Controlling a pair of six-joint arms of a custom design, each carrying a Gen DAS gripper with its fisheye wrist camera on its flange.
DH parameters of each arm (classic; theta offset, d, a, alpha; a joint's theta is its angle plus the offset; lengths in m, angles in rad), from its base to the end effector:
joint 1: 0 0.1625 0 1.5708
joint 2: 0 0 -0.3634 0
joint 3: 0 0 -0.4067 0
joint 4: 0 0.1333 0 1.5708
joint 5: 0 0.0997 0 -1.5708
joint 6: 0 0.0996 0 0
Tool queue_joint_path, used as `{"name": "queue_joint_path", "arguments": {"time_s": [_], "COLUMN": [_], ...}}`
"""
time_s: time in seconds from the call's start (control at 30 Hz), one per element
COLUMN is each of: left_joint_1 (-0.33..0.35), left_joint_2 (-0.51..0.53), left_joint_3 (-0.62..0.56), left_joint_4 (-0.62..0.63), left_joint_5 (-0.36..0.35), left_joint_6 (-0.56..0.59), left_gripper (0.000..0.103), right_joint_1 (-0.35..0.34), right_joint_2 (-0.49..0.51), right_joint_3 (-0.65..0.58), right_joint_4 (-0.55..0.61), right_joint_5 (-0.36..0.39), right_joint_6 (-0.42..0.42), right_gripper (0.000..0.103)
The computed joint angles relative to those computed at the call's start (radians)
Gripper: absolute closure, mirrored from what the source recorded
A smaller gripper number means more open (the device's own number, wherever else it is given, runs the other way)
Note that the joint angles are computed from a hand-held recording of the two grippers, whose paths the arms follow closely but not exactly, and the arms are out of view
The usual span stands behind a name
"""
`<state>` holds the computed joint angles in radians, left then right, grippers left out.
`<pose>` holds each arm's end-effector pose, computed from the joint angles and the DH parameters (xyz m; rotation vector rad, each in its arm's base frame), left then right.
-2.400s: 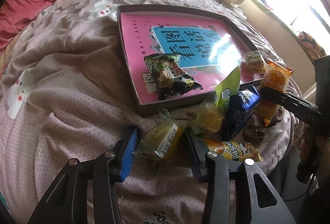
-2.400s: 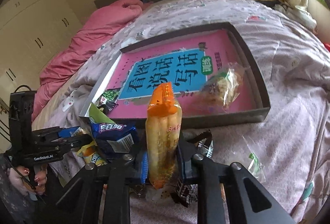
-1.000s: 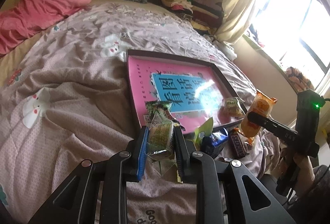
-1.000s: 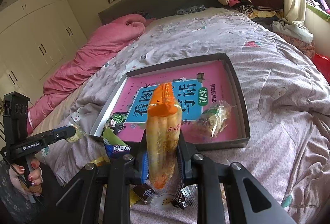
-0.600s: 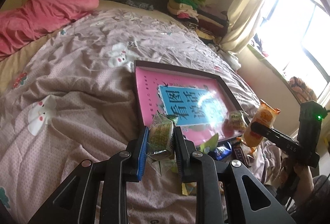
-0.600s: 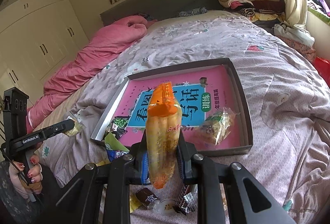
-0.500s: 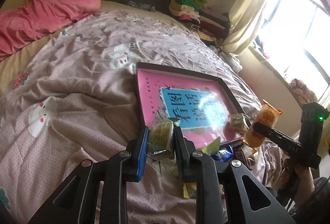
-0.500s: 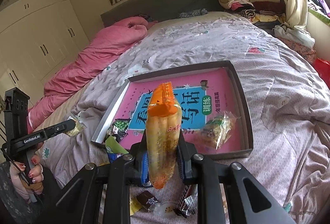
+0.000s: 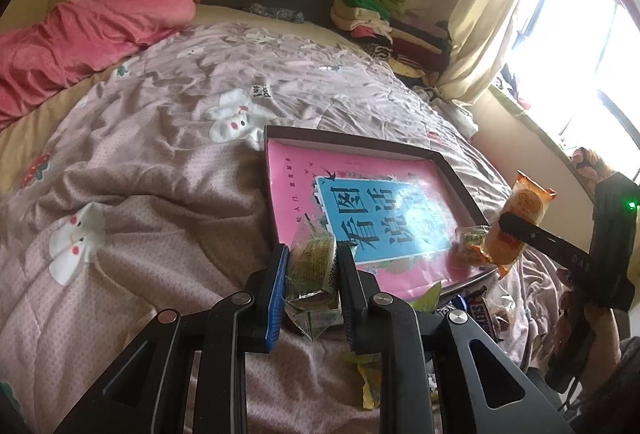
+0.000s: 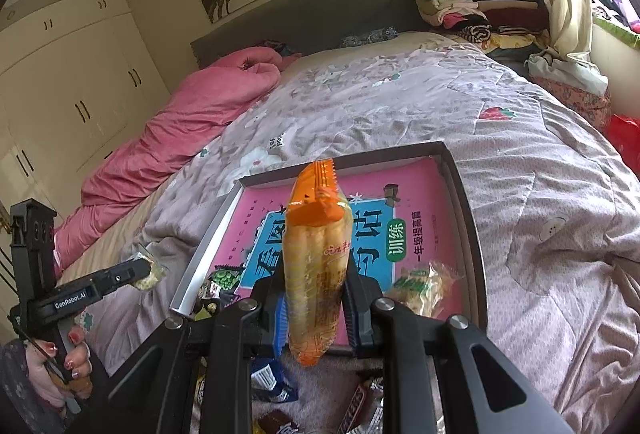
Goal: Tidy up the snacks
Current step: 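Carry the clear packet with the left tool while the right tool carries the bread sticks toward the tray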
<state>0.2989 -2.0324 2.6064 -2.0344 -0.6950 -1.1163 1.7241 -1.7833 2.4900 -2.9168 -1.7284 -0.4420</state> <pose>-0.1979 -0.2805 0.1927 0.2613 2.5120 -1.0479 0.1730 -0.3490 0.2342 0.7424 -2.6666 0.8749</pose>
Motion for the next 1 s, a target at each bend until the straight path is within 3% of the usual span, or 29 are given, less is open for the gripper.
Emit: {"name": "queue_joint_path", "arguments": {"time_s": [0.57, 1.0], "left_joint_1": [0.103, 0.159], "left_joint_2": [0.195, 0.3], "left_joint_3": [-0.033, -0.065], "left_joint_4": [-0.257, -0.351], "left_joint_5": [-0.018, -0.03], "left_joint_6": [0.174, 0.258], "left_gripper": [0.078, 0.078], "right_joint_1": [0.009, 0.022], "right_joint_2": [0.07, 0.125], "right_joint_3": [-0.04, -0.07], "right_joint_4": [-0.04, -0.059], "right_joint_5": [-0.03, -0.053], "right_joint_6": [0.018, 0.03], "right_gripper": [0.08, 0.08]}}
